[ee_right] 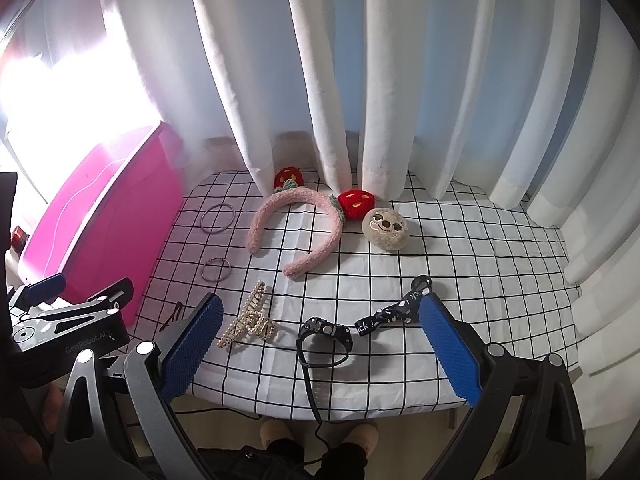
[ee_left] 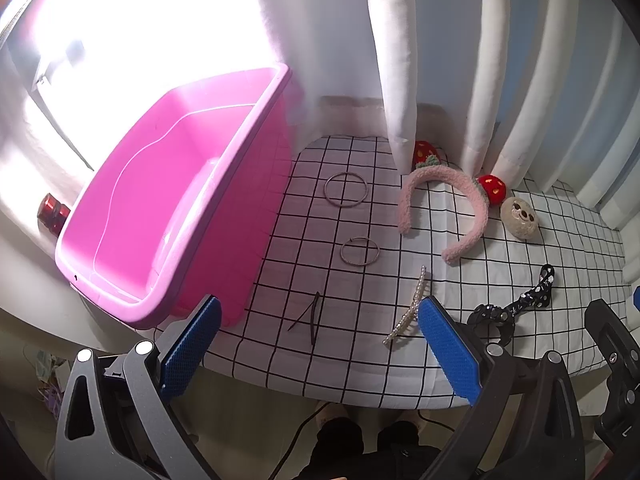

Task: Organize jewelry

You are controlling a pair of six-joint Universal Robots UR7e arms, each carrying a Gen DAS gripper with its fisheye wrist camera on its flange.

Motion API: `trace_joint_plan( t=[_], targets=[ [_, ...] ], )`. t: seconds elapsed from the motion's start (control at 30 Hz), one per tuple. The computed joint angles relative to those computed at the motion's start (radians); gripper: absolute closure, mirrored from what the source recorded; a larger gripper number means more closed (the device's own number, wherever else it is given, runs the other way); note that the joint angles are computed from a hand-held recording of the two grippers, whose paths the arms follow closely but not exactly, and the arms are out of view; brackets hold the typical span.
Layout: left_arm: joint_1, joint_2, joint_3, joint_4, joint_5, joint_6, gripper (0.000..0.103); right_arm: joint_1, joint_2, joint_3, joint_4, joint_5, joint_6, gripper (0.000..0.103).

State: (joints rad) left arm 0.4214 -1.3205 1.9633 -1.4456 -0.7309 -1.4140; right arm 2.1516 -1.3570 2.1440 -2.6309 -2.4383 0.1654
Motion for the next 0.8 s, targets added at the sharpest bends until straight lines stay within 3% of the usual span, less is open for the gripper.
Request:
trace_joint_plan(
  t=[0.53, 0.8],
  targets=[
    [0.020, 0.036, 0.011, -0.085, -0.033, 0.057, 0.006, -0.049, -0.055, 0.037, -0.009, 0.026, -0.012, 0.009],
    [0.036, 0.067, 0.079, -0.224, -0.090, 0.084, 0.006, -0.158, -0.155, 0.122, -0.027, 0.053, -0.055, 0.009]
  ],
)
